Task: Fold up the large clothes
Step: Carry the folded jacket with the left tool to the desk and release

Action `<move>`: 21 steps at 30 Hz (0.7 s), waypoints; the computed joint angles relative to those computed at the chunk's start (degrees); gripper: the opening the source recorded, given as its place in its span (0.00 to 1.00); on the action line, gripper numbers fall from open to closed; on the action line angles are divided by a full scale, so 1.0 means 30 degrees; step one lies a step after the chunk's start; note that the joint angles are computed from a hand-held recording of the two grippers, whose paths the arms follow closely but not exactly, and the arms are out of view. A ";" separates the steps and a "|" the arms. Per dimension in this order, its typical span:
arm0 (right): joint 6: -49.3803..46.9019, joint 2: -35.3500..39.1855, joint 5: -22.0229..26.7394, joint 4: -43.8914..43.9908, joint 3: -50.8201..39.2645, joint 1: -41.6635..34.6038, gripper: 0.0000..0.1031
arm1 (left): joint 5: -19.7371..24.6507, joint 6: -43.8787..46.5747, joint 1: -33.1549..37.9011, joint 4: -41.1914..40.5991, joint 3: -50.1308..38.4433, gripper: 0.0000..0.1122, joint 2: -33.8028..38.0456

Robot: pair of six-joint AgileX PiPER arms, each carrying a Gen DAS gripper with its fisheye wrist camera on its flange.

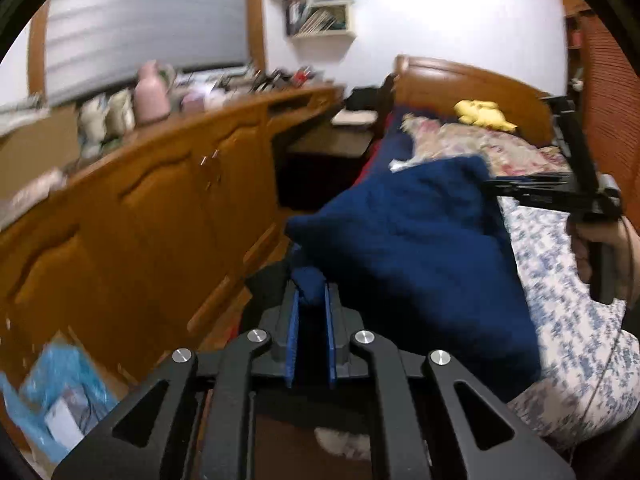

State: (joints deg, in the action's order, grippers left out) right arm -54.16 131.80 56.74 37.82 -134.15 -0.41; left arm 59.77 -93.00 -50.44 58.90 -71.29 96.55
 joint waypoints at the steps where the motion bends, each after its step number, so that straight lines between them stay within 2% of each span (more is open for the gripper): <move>1: -0.0257 -0.0118 -0.0208 -0.0301 0.0505 0.0082 0.40 | -0.0142 -0.0716 -0.0134 0.0224 0.0583 0.14 -0.0173; 3: -0.2464 -0.1562 -0.2055 0.0718 0.3684 0.0074 0.53 | -0.0429 -0.1541 -0.0354 0.0543 0.1291 0.20 -0.0557; 4: -0.3307 -0.2212 -0.2768 0.1118 0.4914 0.0019 0.54 | -0.0607 -0.2215 -0.0620 0.0829 0.1842 0.23 -0.0887; 6: -0.4196 -0.2736 -0.2204 0.1709 0.5574 -0.0258 0.54 | -0.0291 -0.2848 -0.1193 0.1232 0.2230 0.30 -0.1314; 8: -0.4828 -0.2704 -0.1134 0.2426 0.5295 -0.0472 0.54 | 0.0202 -0.3069 -0.1732 0.1410 0.2272 0.32 -0.1549; 12: -0.6980 -0.3592 0.1012 0.4400 0.7031 -0.1119 0.54 | 0.0666 -0.3132 -0.2392 0.1576 0.2136 0.36 -0.1868; 13: -0.7174 -0.3490 0.1169 0.4542 0.7207 -0.1117 0.54 | 0.0725 -0.3089 -0.2448 0.1641 0.2113 0.36 -0.1898; 16: -0.8247 -0.4247 0.0633 0.4803 0.9402 -0.1166 0.54 | 0.1566 -0.3055 -0.3259 0.1736 0.1533 0.48 -0.1615; 18: -0.8843 -0.4449 0.0757 0.5198 0.9844 -0.1432 0.54 | 0.1996 -0.2980 -0.3725 0.1919 0.1172 0.62 -0.1417; 21: -1.0189 -0.4886 0.0566 0.5916 1.0628 -0.1909 0.54 | 0.3051 -0.2759 -0.4421 0.2162 0.0283 0.69 -0.0841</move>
State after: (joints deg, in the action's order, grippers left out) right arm -84.72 117.14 58.44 55.57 -102.27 -6.14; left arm 68.92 -101.28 -63.70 65.39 -70.44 94.03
